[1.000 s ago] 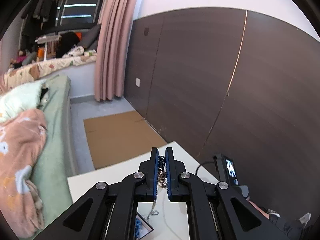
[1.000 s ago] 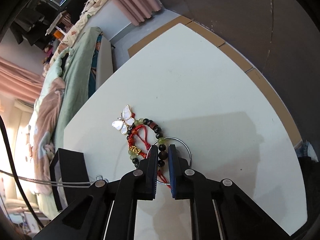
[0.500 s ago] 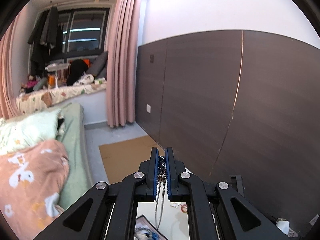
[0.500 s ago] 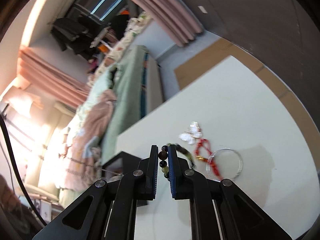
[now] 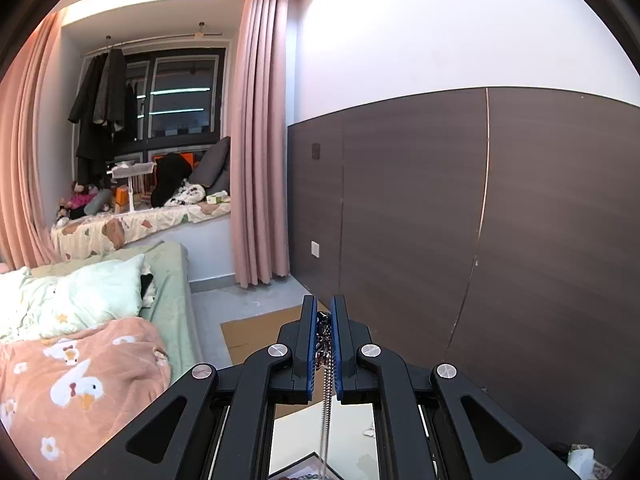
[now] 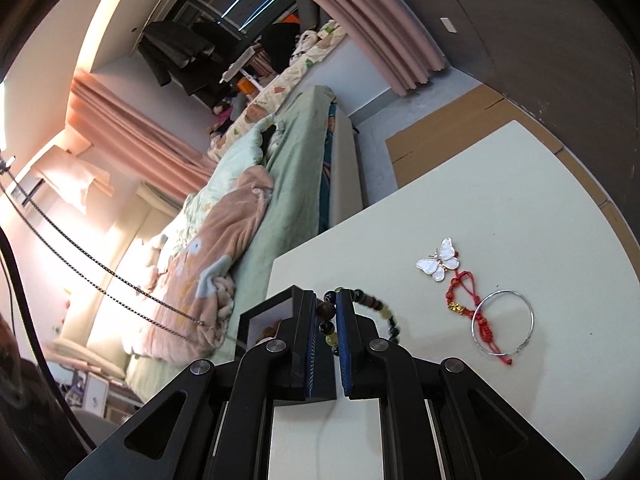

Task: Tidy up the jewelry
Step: 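Lift the silver chain toward the box with the left tool while the right grasps the black bead bracelet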

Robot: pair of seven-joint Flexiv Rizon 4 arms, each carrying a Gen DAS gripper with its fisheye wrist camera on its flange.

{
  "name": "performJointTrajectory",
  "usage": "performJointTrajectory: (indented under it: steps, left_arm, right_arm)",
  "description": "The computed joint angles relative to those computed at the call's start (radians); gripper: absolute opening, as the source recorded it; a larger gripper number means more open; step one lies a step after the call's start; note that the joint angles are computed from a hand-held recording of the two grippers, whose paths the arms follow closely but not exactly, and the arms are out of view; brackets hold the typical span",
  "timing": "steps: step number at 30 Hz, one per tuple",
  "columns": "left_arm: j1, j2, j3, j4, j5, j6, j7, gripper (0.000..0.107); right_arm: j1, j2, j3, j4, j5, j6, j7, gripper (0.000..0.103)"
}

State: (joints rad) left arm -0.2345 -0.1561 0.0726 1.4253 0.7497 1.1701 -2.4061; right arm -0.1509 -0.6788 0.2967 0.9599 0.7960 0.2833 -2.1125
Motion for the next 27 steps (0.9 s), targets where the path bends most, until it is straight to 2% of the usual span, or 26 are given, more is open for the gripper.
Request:
performJointTrajectory:
  steps: [11, 18, 27]
  left_arm:
    - [0.025, -0.023, 0.016, 0.054, -0.078, 0.069, 0.01, 0.007]
    - [0.034, -0.069, 0.038, 0.085, -0.151, 0.108, 0.028, 0.007]
    - [0.02, -0.118, 0.091, 0.211, -0.249, 0.258, -0.017, 0.007]
  right_arm:
    - [0.006, 0.005, -0.007, 0.007, -0.014, 0.005, -0.008, 0.012]
    - [0.013, 0.006, -0.008, 0.009, -0.029, 0.012, -0.021, 0.012]
    - [0.032, 0.007, -0.017, 0.013, -0.064, 0.031, -0.023, 0.012]
